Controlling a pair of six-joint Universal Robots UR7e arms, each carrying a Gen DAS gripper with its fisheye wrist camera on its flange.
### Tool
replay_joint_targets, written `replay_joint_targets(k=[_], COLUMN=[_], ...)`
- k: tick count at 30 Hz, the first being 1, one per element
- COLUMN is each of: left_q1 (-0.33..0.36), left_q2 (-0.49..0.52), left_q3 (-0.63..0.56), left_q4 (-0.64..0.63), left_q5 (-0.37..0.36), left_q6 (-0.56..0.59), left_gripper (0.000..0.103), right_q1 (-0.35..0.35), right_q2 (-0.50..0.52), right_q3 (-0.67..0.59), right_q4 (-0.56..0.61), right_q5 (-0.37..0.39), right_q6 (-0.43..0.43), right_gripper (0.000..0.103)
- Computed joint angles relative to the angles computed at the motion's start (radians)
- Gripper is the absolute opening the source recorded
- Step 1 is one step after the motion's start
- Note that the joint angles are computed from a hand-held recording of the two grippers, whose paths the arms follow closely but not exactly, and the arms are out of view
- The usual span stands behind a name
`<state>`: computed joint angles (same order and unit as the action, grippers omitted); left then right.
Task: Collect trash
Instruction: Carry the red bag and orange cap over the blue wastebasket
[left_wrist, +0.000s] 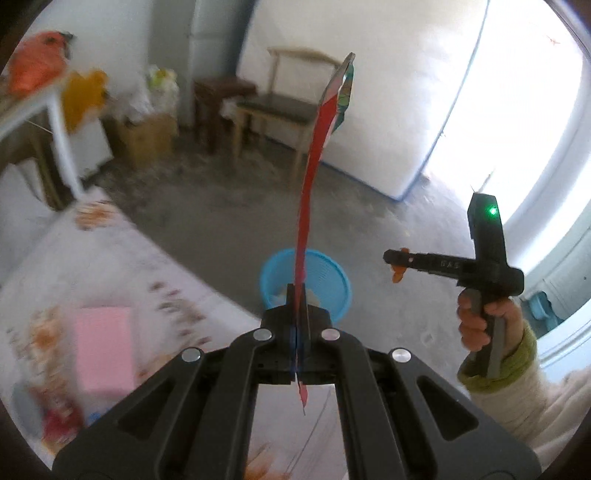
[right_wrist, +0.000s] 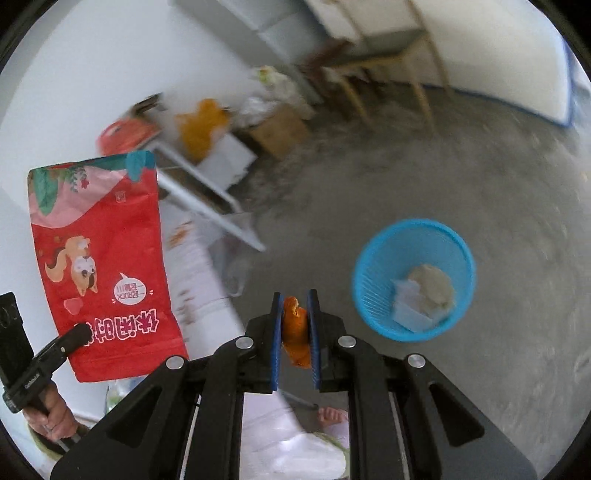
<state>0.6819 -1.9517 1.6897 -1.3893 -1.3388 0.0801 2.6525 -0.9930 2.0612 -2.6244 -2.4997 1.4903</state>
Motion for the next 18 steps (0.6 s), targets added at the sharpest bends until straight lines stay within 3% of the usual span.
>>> replay_joint_targets(k=[2,5,11,18], left_q1=[-0.002,0.010,0.016,0.060], left_q2=[0.036,0.106,0.235,0.393], left_q3=[0.058,0.135,0.268,0.323], left_q4=[-0.036,-0.080,-0.189,-0.311], left_q5=[0.004,-0.002,0.042,0.036], left_q6=[-0.003,-0.039,-0.050,-0.139], left_gripper=[0.000,0.000,0.000,0.000], right_q1=[-0.032,-0.096,-0.258,-0.428], right_q2=[-0.031,-0.037,-0.003,0.092], right_q3=[0.080,0.174,0.310,0.396], right_q4=[-0.042,-0.167,-0.428,-0.754], right_q5=[0.032,0.079,0.151,0.213], right_q6=[0.044,0.032,-0.066,-0.188], right_gripper=[0.013,0.013,0.013,0.015])
